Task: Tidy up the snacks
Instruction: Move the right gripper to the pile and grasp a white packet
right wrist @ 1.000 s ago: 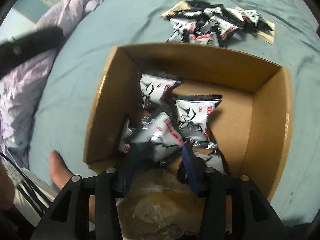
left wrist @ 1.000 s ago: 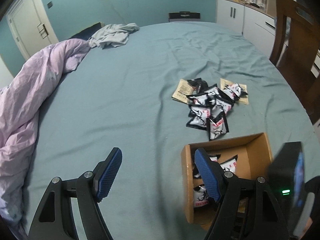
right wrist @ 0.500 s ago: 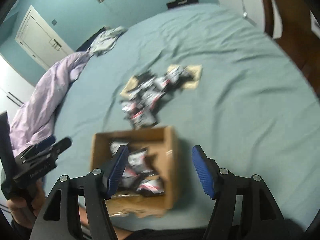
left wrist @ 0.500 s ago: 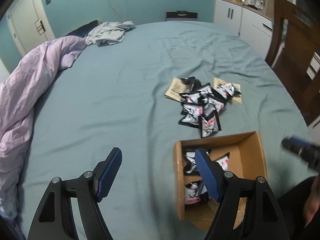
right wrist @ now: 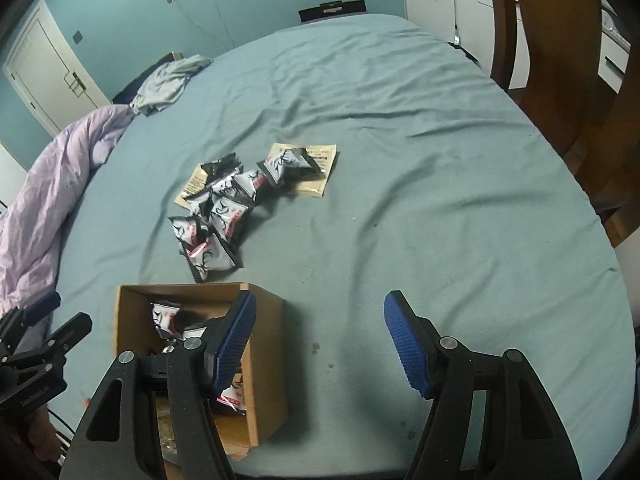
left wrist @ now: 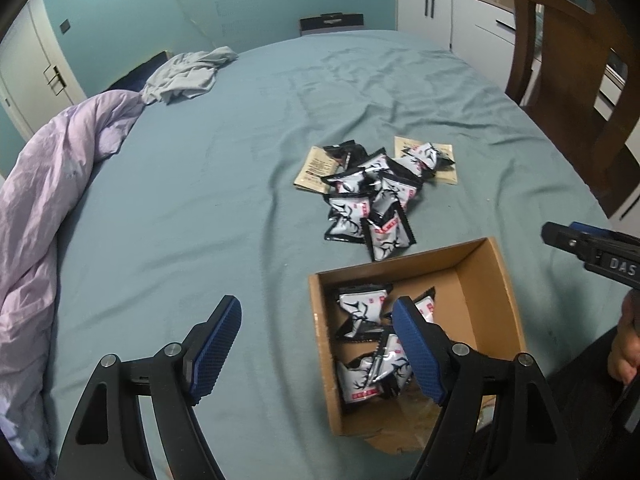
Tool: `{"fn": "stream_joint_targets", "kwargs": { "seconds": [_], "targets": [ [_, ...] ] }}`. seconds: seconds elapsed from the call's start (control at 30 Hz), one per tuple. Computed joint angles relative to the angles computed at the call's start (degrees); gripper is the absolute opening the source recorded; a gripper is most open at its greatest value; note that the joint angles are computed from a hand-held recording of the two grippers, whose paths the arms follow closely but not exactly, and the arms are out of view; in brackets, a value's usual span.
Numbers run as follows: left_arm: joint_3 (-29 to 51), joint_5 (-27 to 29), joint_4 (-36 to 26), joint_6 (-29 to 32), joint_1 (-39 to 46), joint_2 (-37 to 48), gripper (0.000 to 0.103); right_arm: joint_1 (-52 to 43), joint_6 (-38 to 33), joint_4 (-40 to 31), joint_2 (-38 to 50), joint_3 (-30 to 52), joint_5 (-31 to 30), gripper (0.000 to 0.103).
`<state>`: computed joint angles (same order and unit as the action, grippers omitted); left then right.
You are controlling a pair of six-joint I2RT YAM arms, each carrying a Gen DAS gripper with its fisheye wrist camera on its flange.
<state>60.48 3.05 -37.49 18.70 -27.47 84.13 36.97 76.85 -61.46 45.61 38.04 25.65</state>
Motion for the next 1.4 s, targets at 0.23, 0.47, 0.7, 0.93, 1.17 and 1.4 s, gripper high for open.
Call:
{"fn": "stream_joint_targets", "kwargs": {
  "seconds": [0.23, 0.47, 0.7, 0.93, 1.17, 1.4],
  "targets": [
    [0.19, 0.01, -0.66, 0.13, -1.46, 0.44, 0.079, -18.49, -14.94, 11.03, -4.2, -5.93, -11.09, 0.066],
    [1.59, 2.11, -1.66, 0.38, -1.65, 2.35, 0.079, -30.45, -23.28, 19.2, 2.45, -7.27, -17.21, 0.066],
    [3.1, 2.35, -1.65, -0.9, -0.62, 6.55, 0.081, -38.49, -28.7, 30.3, 11.64, -6.65, -25.5, 0.066],
    [5.22, 3.66, -3.06, -1.61, 0.33, 9.43, 0.081, -42.13, -35.43, 40.28, 29.06, -1.42, -32.82, 0.066],
    [6.21, 3.99, -4.05, -1.27, 0.19, 10.89, 0.081, -44.76, -41.6, 41.29, 44.42, 6.69, -44.31, 0.066],
    [8.19, 6.61, -5.34, -2.49, 0.18, 12.0, 0.081, -39.42, -47.41, 36.3, 51.78, 14.24, -43.68, 0.066]
  ]
}}
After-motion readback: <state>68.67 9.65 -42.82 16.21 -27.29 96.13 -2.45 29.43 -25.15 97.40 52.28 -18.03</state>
